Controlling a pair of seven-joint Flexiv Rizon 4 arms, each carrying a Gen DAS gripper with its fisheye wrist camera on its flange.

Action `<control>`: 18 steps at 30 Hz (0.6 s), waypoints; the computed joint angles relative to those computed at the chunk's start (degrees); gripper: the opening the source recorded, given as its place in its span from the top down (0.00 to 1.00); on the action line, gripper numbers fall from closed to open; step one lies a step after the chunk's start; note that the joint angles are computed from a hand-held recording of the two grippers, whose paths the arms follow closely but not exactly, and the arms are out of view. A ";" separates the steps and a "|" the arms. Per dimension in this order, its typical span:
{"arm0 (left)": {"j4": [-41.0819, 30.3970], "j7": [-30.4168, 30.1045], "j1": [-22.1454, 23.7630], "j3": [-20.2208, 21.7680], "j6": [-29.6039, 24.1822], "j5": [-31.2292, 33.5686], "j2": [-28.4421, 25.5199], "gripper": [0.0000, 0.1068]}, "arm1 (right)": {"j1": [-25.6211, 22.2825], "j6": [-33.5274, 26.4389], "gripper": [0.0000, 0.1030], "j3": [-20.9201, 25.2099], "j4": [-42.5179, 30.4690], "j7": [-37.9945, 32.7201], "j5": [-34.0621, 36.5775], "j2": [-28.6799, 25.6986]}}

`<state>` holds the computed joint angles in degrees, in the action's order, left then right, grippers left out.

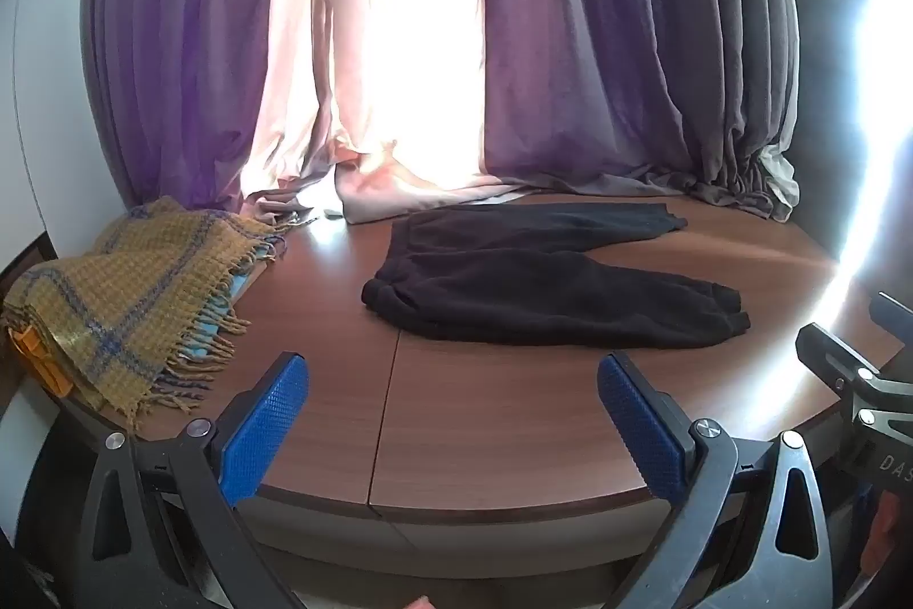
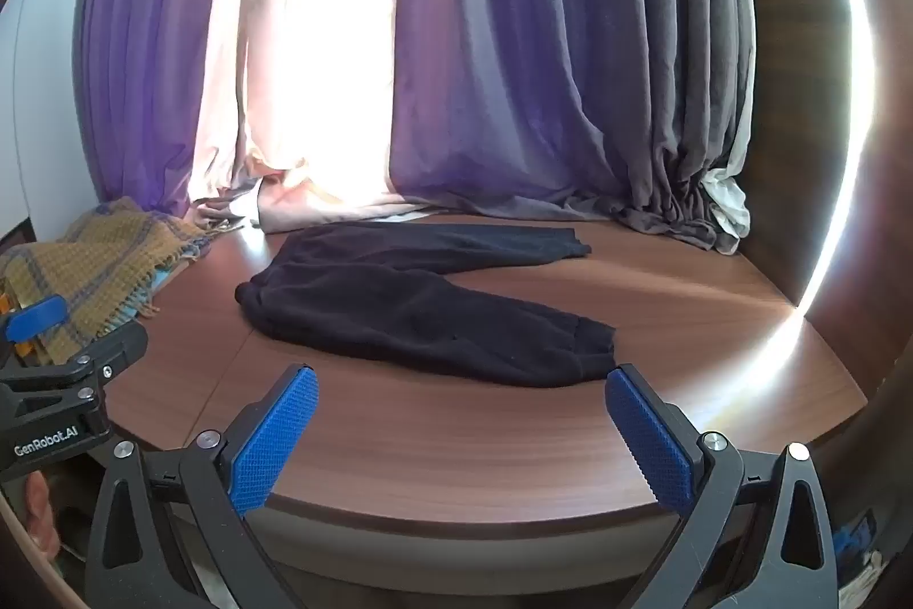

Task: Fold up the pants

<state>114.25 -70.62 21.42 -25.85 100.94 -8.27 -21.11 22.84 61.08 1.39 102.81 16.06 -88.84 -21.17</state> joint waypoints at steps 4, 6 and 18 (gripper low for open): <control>-0.39 1.43 -1.15 1.18 -0.21 0.25 0.18 0.04 | 0.06 -0.18 0.01 0.04 0.05 -0.07 0.31 0.03; -1.44 1.33 -4.97 4.99 -1.00 -0.14 0.34 0.04 | 0.14 -0.37 0.01 0.03 0.08 -0.01 0.27 0.08; -2.43 2.72 -4.94 3.47 -1.10 -1.28 -0.55 0.04 | -0.81 -0.26 0.01 0.09 1.47 2.07 -1.24 0.48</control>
<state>111.81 -67.90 16.48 -22.38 99.83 -9.54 -21.67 22.03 60.82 1.48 104.28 18.12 -90.08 -20.69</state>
